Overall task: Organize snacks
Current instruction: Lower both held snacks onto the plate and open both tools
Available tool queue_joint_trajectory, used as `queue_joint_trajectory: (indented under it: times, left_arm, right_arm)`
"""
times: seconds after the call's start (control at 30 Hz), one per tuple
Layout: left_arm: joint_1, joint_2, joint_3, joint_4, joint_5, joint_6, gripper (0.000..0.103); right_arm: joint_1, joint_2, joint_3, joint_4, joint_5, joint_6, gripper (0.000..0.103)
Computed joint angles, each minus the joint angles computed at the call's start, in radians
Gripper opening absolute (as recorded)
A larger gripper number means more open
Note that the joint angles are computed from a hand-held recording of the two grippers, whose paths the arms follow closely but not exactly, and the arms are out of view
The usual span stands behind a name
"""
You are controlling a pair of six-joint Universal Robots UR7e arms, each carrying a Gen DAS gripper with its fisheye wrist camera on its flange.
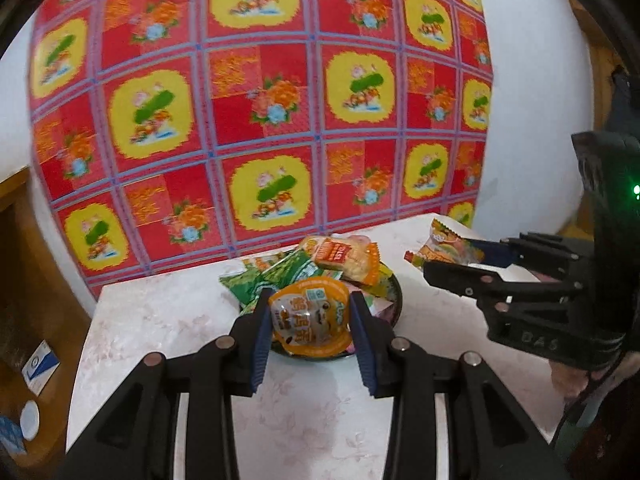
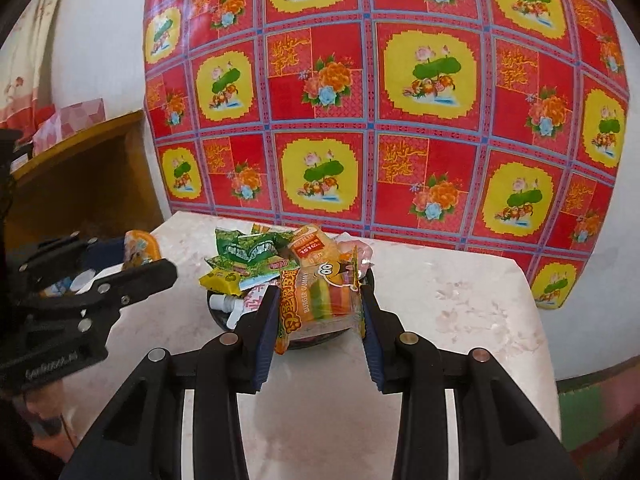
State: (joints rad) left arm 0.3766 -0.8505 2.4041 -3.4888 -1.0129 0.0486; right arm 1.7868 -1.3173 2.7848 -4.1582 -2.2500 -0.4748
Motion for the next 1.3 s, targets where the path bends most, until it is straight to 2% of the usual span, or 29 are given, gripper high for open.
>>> queue_joint_trajectory:
  times: [0.07, 0.1, 0.2, 0.43, 0.57, 0.7, 0.9, 1.0, 1.13, 1.3]
  left_arm:
    - [0.043, 0.001, -0.041, 0.032, -0.053, 0.04, 0.038]
    - [0.062, 0.012, -0.065, 0.043, -0.055, 0.054, 0.038]
    - [0.121, 0.046, -0.134, 0.06, -0.082, 0.111, 0.038]
    - [0.231, 0.101, -0.29, 0.122, -0.191, 0.248, 0.038]
    - [0.247, 0.113, -0.32, 0.138, -0.203, 0.264, 0.038]
    - [0.269, 0.125, -0.301, 0.066, -0.259, 0.268, 0.039]
    - [0.279, 0.143, -0.292, 0.041, -0.264, 0.283, 0.04]
    - [0.29, 0.134, -0.292, 0.067, -0.303, 0.286, 0.041]
    - [0.277, 0.151, -0.288, 0.064, -0.277, 0.322, 0.042]
    - [0.264, 0.171, -0.284, 0.051, -0.254, 0.349, 0.044]
  right_arm:
    - [-0.01, -0.079, -0.009, 0.126, 0.02, 0.003, 0.039]
    - [-0.018, -0.112, -0.021, 0.184, 0.03, -0.008, 0.039]
    - [-0.059, -0.135, -0.063, 0.261, 0.084, -0.1, 0.039]
    - [-0.151, -0.07, -0.144, 0.29, 0.219, -0.276, 0.039]
    - [-0.162, -0.001, -0.164, 0.207, 0.244, -0.336, 0.039]
    - [-0.204, -0.019, -0.139, 0.228, 0.327, -0.328, 0.039]
    - [-0.235, -0.048, -0.111, 0.233, 0.369, -0.316, 0.039]
    - [-0.247, -0.041, -0.117, 0.219, 0.362, -0.297, 0.039]
    - [-0.255, -0.036, -0.126, 0.234, 0.348, -0.291, 0.039]
    - [-0.251, 0.009, -0.13, 0.166, 0.33, -0.305, 0.039]
